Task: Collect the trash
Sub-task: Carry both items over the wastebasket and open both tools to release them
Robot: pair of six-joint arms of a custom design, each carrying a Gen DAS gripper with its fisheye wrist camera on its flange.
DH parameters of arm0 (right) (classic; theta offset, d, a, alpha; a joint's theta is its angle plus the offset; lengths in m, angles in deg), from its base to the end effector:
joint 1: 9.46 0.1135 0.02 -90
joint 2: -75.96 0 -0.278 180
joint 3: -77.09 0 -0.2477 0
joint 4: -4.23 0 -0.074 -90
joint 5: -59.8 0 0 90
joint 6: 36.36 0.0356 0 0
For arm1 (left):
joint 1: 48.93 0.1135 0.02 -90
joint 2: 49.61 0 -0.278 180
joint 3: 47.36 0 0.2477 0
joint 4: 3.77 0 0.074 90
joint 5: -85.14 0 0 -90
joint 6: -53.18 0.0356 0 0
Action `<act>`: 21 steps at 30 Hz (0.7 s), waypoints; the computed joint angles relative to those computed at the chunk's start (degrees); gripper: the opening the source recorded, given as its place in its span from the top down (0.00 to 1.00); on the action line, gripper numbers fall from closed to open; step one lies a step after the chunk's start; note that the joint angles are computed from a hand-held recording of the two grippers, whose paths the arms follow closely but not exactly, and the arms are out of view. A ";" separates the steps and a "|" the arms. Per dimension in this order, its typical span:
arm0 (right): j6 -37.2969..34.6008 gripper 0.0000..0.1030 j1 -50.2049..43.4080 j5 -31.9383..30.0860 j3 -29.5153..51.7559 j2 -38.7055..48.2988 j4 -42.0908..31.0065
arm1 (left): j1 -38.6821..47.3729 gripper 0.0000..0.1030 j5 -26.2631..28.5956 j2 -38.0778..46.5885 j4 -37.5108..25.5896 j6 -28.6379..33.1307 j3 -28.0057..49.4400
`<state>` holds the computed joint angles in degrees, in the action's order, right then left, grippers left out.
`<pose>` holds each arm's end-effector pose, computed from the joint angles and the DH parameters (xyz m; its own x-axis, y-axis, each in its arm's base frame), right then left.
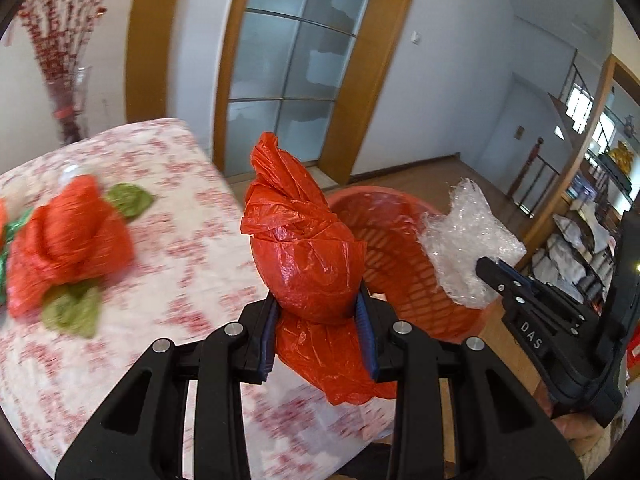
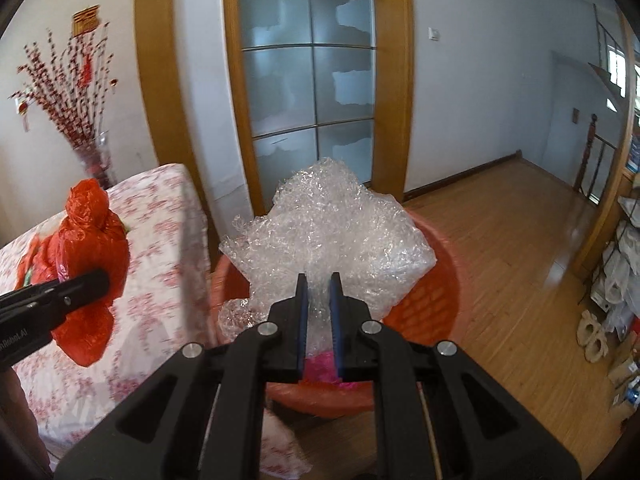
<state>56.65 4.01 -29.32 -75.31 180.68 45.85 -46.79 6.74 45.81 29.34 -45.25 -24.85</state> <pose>0.2287 0.0542 0.0773 -0.5755 -0.0839 -0.8135 -0.1908 0.9810 0.0338 0.2028 0.0004 0.0838 -0.6500 -0.1680 -0.7411 0.0228 0.9705 -0.2400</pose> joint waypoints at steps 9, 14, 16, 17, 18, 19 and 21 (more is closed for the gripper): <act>-1.50 0.89 -8.54 -6.43 5.71 6.75 -0.20 | -10.10 0.68 -4.57 8.27 -1.44 -4.17 8.63; -1.90 0.89 -10.73 -8.38 8.42 10.00 -0.19 | -12.39 0.68 -4.76 11.85 -3.04 -4.69 12.56; -1.89 0.89 -11.73 -9.32 9.63 11.06 -0.39 | -13.12 0.68 -4.88 12.90 -3.53 -4.88 13.70; -1.75 0.89 -11.92 -9.53 10.03 11.53 -0.34 | -13.42 0.68 -4.81 13.59 -3.92 -4.87 14.53; -1.65 0.89 -12.35 -9.97 10.57 12.01 -0.45 | -13.82 0.68 -4.93 14.04 -4.35 -4.95 15.24; -1.60 0.89 -12.63 -10.26 11.09 12.28 -0.74 | -14.05 0.68 -4.93 14.60 -4.70 -4.91 15.94; -1.58 0.89 -13.41 -11.00 11.99 13.00 -0.98 | -14.61 0.68 -4.96 15.54 -5.27 -4.88 17.05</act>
